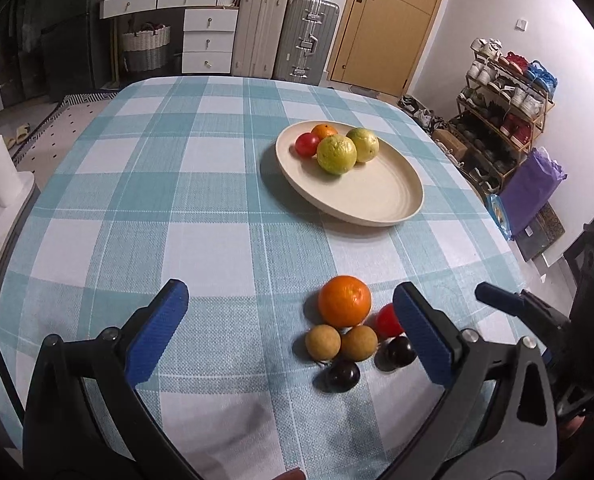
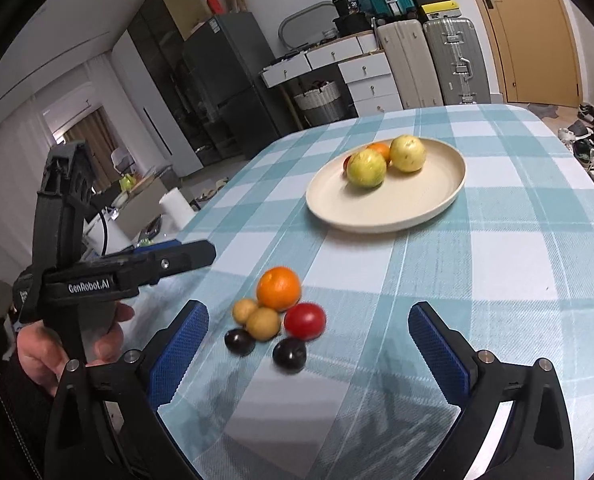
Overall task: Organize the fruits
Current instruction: 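Withdraw both grippers from the plate toward the remaining fruits, then lower the right gripper onto a dark plum and close on it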
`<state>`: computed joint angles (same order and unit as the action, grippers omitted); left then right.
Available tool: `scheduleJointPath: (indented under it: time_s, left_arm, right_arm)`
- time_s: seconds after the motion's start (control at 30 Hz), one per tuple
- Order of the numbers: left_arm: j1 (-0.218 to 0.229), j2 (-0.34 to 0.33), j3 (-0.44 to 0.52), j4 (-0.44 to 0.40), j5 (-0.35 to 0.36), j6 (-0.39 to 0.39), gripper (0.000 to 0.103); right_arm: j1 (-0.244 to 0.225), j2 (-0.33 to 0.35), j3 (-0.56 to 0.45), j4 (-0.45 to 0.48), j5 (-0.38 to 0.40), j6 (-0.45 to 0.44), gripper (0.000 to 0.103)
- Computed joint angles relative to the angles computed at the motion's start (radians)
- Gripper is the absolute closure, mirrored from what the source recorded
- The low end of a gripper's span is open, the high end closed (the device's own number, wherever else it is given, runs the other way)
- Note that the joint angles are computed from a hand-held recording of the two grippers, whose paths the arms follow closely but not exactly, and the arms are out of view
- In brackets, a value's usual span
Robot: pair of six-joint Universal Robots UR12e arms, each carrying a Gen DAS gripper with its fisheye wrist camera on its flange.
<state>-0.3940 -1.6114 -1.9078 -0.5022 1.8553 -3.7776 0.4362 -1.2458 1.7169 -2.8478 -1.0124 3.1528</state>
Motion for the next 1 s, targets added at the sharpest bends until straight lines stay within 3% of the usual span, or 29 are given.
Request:
scheduleJointPath:
  time_s: [0.33,0.57,0.7,0.9,1.0]
  left_arm:
    - [0.002,0.013,-0.032,0.009,-0.009,-0.027,0.001]
    - [0.01,0.023,-0.048,0.019,-0.01,-0.042,0.001]
    - [0.017,0.025,-0.056,0.033,-0.033,-0.056,0.001]
    - [0.019,0.025,-0.057,0.029,-0.037,-0.052,0.001]
    - [0.021,0.027,-0.061,0.03,-0.04,-0.055,0.001]
  right_arm:
    - [0.025,-0.004,0.004,0.09,-0.004,-0.059,0.001]
    - [0.032,0.006,-0.012,0.156,0.011,-0.066,0.01]
    - [0.039,0.008,-0.015,0.15,-0.009,-0.065,0.013]
    - [0.056,0.019,-0.046,0.223,-0.063,-0.099,0.039]
    - [0.059,0.022,-0.047,0.225,-0.088,-0.104,0.062]
